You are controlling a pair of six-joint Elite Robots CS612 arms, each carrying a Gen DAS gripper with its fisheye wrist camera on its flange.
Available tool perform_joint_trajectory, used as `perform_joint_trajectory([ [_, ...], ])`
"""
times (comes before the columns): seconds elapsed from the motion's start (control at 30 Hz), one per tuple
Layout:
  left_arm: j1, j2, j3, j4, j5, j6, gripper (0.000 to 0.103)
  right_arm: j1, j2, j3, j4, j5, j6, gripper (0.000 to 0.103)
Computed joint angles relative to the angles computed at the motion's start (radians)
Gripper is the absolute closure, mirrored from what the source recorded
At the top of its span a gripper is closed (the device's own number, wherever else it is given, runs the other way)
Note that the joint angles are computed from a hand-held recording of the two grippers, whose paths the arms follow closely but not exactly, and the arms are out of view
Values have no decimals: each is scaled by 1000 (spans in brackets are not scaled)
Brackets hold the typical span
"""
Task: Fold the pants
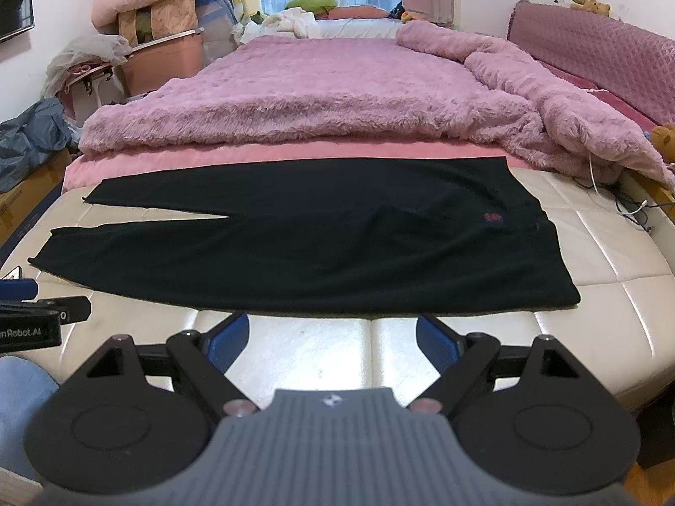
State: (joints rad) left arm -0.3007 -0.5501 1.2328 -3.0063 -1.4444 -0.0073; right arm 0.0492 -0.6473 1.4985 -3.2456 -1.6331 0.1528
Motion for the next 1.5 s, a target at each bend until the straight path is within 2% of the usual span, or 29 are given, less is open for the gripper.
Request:
perform_joint_trajectory([
  [1.5,-6,0,-1,5,-3,-5,11,-6,-2,-6,27,21,2,20],
])
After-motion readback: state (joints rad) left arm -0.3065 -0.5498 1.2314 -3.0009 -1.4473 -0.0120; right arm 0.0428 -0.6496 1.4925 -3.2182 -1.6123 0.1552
